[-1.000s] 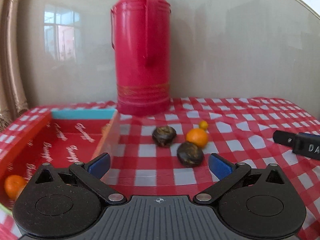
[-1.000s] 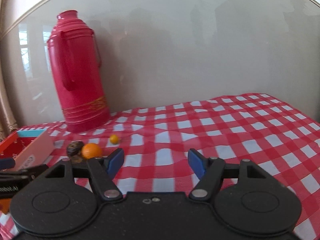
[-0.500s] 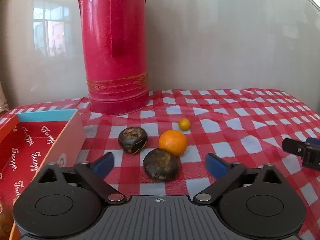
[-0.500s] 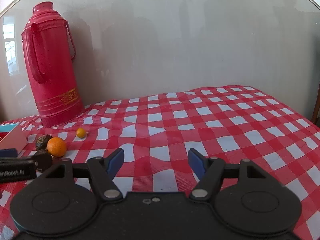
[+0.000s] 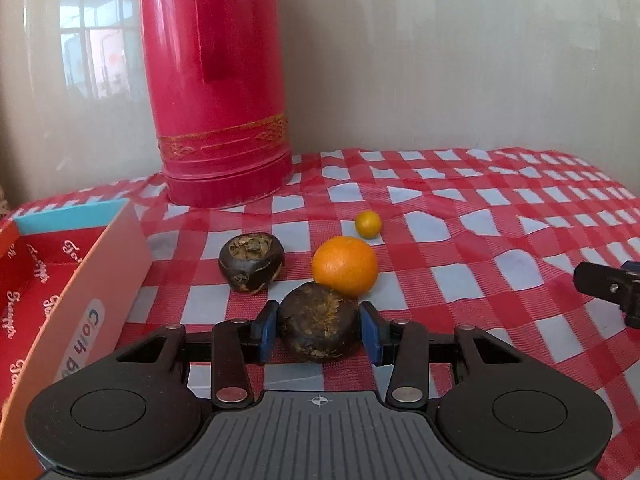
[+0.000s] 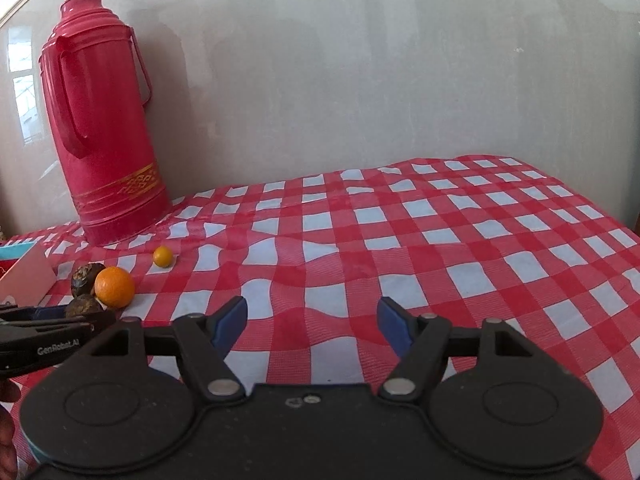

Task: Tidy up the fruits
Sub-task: 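Carry the dark brown fruit into the box and open the left tool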

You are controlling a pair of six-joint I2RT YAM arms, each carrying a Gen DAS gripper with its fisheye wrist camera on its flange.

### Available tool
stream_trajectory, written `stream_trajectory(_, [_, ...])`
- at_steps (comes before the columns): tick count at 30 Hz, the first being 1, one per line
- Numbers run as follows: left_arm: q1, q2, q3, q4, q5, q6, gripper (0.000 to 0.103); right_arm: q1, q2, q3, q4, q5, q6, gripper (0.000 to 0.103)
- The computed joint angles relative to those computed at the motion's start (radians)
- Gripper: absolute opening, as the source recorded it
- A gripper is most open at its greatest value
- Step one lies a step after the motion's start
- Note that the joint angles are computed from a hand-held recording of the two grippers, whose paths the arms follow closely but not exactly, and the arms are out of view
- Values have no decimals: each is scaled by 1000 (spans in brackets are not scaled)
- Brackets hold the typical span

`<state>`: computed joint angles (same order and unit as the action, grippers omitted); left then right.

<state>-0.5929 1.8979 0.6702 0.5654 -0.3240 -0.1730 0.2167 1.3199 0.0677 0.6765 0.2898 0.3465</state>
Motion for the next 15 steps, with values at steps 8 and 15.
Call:
stream_trajectory(8, [-46, -142, -117, 39, -46, 44, 43, 16, -60, -7, -41, 9, 20, 65])
stream_trajectory(15, [-24, -327, -234, 20, -58, 91, 43, 29, -79, -9, -64, 4, 37, 65])
